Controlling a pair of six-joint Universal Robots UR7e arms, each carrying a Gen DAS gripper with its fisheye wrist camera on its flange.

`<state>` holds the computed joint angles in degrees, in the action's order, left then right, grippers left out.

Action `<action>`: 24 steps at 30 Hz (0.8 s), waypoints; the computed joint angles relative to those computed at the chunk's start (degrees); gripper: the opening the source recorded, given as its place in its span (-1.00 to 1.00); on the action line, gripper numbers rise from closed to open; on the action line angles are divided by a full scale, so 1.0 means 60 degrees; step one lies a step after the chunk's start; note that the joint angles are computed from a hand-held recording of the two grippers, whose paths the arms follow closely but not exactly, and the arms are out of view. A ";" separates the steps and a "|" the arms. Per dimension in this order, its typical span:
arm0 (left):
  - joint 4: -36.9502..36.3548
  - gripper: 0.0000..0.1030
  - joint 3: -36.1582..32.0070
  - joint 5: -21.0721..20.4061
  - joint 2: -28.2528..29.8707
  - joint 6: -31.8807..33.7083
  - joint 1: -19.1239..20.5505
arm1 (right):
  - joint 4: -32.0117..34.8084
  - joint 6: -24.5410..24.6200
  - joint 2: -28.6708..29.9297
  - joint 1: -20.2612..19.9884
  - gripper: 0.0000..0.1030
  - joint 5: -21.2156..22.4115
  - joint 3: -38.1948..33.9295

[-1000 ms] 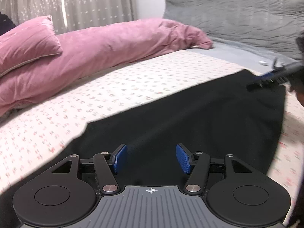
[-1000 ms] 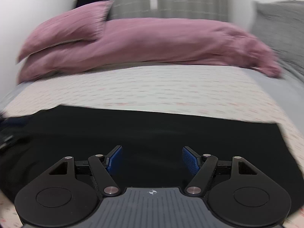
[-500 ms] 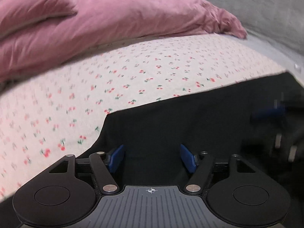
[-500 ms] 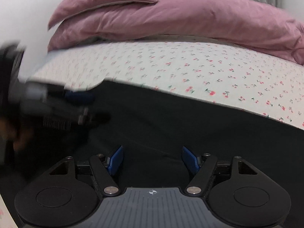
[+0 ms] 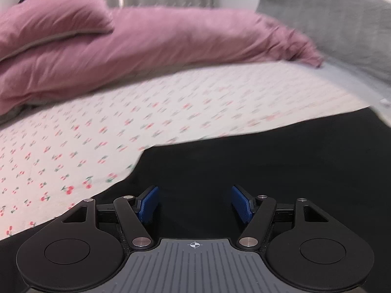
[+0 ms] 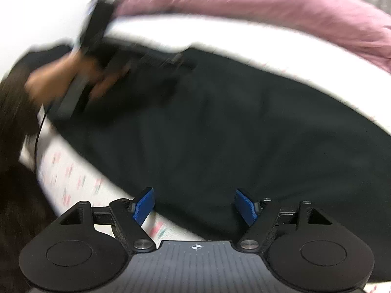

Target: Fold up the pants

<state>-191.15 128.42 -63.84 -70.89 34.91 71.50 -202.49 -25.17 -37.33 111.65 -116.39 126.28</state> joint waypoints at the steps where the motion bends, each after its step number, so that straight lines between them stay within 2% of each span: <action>1: -0.0008 0.29 0.0169 -0.0120 -0.0143 -0.0018 -0.0086 | -0.0500 -0.0023 0.0083 -0.0087 0.49 0.0019 -0.0116; 3: 0.0030 0.29 0.0457 -0.0232 -0.0329 0.0165 -0.0228 | -0.1562 -0.0405 0.0424 -0.0362 0.56 0.0003 -0.0427; 4: 0.0118 0.29 0.0554 -0.0059 -0.0343 0.0283 -0.0302 | -0.1852 -0.0468 0.0563 -0.0540 0.56 -0.0043 -0.0581; 7: -0.0129 0.30 0.1065 0.0603 -0.0446 0.0933 -0.0368 | -0.1742 0.0034 0.0634 -0.1138 0.56 -0.0207 -0.0675; 9: -0.0204 0.35 0.1484 0.0508 -0.0919 0.1016 -0.0244 | -0.2543 -0.0599 0.0572 -0.1420 0.59 0.0363 -0.0164; 12: 0.0066 0.38 0.2107 0.0490 -0.1943 0.1174 -0.0111 | -0.2890 -0.1206 0.0443 -0.1231 0.70 -0.0265 0.0331; 14: 0.0243 0.41 0.2495 0.0615 -0.2641 0.1345 -0.0043 | -0.3221 -0.1514 0.0339 -0.1337 0.71 -0.0228 0.0699; 17: 0.0803 0.48 0.2873 0.0619 -0.3765 0.1252 0.0222 | -0.3819 -0.1889 0.0140 -0.1558 0.71 -0.0103 0.1268; 20: 0.1257 0.48 0.3002 0.0269 -0.4730 0.1013 0.0836 | -0.4158 -0.1944 -0.0253 -0.1897 0.71 -0.0062 0.1715; 23: 0.1367 0.48 0.3169 -0.0161 -0.5403 0.1444 0.1417 | -0.4749 -0.1923 -0.0310 -0.2208 0.71 -0.0185 0.1900; 24: 0.1414 0.48 0.3252 -0.0036 -0.5616 0.1501 0.1428 | -0.4876 -0.1820 -0.0499 -0.2378 0.71 -0.0157 0.2093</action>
